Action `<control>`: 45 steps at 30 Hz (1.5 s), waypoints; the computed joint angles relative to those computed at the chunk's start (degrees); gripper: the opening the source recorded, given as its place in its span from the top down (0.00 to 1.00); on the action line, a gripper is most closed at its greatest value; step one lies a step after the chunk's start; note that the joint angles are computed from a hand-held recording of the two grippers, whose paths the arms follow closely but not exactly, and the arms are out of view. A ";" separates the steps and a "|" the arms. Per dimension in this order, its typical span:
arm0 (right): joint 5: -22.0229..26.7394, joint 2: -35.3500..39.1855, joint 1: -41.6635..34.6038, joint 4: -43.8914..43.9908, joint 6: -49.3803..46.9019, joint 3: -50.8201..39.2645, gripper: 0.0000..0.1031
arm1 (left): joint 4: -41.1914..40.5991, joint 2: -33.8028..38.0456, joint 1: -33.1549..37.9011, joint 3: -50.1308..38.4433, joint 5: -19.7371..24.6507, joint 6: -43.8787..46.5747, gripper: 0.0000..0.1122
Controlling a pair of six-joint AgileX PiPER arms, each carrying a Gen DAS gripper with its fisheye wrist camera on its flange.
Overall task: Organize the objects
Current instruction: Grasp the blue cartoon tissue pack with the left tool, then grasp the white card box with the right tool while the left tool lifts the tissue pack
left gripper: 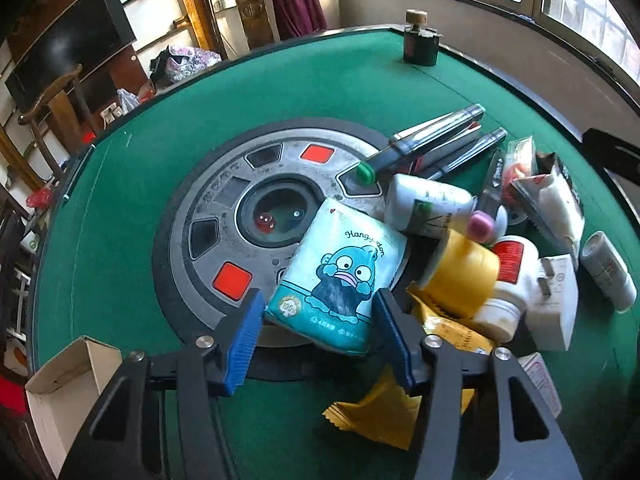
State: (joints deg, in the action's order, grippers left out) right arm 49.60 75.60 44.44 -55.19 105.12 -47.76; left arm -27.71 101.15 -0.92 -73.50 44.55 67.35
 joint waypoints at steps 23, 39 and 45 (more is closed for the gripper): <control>-0.42 1.72 1.40 -0.09 -0.53 -0.94 0.00 | -5.48 -5.12 1.87 2.28 1.65 2.71 0.99; -8.72 5.03 11.48 7.93 -2.55 -4.98 0.00 | -16.02 -10.79 19.93 5.18 8.68 7.69 0.41; -2.54 17.02 14.01 15.78 -13.02 -16.14 0.01 | -19.06 -6.56 25.83 -0.43 16.78 4.60 0.37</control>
